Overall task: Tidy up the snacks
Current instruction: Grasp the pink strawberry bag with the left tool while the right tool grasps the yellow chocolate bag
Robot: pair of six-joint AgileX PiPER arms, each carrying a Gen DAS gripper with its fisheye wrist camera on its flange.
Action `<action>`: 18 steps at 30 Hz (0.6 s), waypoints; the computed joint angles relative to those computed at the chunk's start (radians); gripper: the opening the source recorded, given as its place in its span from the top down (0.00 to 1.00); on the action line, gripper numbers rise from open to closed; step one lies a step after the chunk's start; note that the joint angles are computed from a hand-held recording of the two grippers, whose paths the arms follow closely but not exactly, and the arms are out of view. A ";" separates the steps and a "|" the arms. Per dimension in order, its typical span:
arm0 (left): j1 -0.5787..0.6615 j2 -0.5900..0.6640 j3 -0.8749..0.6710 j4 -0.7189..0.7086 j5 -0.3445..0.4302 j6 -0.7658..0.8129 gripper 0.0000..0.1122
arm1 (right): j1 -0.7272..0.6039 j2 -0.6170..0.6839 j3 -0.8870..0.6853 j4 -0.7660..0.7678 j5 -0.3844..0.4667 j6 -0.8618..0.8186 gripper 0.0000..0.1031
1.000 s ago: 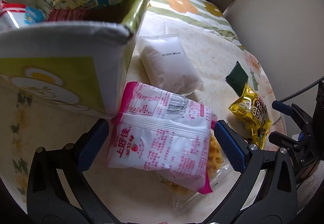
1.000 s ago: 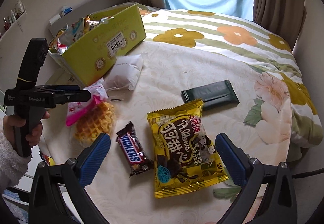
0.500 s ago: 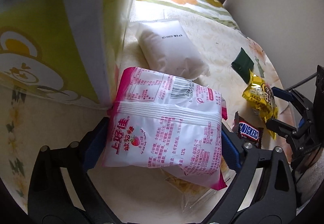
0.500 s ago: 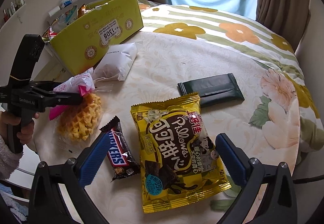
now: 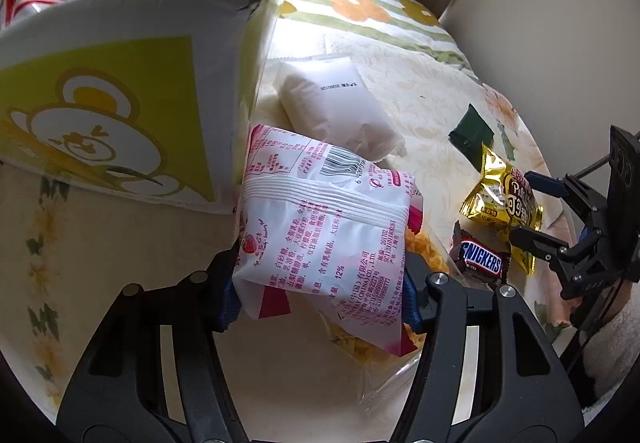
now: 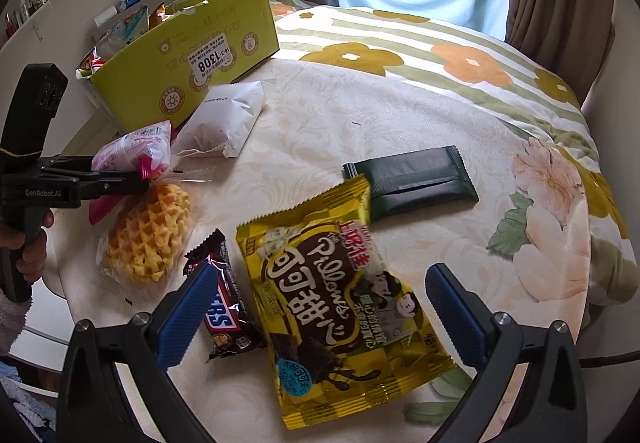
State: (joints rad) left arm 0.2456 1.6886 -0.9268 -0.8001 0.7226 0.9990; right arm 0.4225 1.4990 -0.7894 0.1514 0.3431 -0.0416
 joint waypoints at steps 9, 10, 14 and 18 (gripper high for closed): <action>0.006 -0.051 0.028 -0.012 -0.006 0.019 0.50 | 0.013 0.023 -0.003 -0.082 -0.007 0.042 0.00; 0.008 -0.056 0.030 -0.016 -0.002 0.024 0.50 | 0.014 0.029 -0.004 -0.077 -0.009 0.032 0.00; 0.015 -0.082 0.038 -0.009 0.003 0.028 0.50 | 0.036 0.070 -0.029 -0.120 0.005 0.059 0.17; 0.029 -0.100 0.037 -0.006 0.030 0.025 0.50 | 0.055 0.064 -0.028 -0.201 0.001 0.119 0.27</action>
